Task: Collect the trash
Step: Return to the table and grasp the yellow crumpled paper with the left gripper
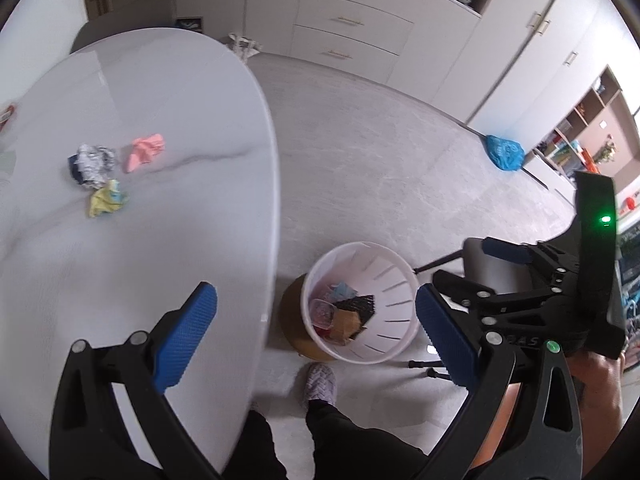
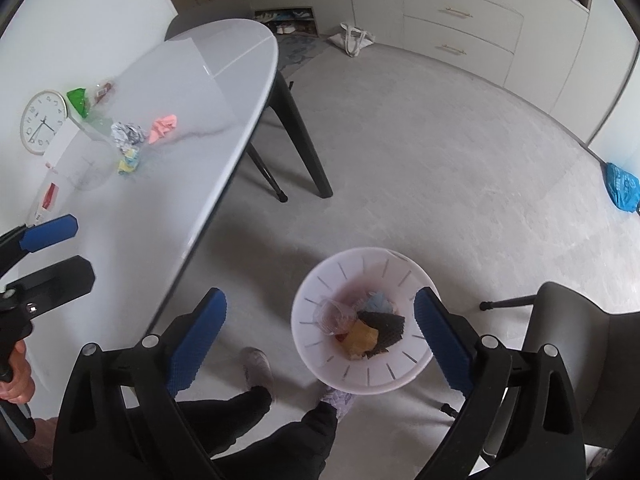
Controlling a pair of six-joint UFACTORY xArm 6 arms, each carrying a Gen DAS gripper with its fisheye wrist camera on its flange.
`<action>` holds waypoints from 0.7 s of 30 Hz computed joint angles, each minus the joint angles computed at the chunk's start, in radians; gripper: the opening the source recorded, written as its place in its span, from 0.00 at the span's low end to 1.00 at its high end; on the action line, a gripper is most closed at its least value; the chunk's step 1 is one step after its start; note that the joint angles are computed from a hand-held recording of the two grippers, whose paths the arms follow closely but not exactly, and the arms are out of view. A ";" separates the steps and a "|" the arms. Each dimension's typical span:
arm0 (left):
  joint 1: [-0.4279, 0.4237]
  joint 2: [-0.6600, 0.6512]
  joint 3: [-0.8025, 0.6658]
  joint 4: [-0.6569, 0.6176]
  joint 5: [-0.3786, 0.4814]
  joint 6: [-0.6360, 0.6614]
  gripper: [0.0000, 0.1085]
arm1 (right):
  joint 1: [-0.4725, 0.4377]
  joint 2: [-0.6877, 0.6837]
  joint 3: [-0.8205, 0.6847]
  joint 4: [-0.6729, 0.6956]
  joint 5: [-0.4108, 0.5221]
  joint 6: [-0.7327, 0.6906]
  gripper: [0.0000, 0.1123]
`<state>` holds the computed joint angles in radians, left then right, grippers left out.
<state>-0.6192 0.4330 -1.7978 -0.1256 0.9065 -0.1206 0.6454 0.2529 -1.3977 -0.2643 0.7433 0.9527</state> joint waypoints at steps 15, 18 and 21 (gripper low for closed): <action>0.166 0.187 -0.162 0.288 -0.019 -0.218 0.88 | 0.010 0.222 -0.333 0.019 0.066 -0.082 0.87; 0.190 0.302 -0.321 0.308 0.047 -0.243 0.88 | 0.006 0.270 -0.402 0.036 0.084 -0.103 0.87; 0.207 0.423 -0.505 0.290 0.132 -0.255 0.88 | 0.003 0.327 -0.484 0.063 0.102 -0.130 0.87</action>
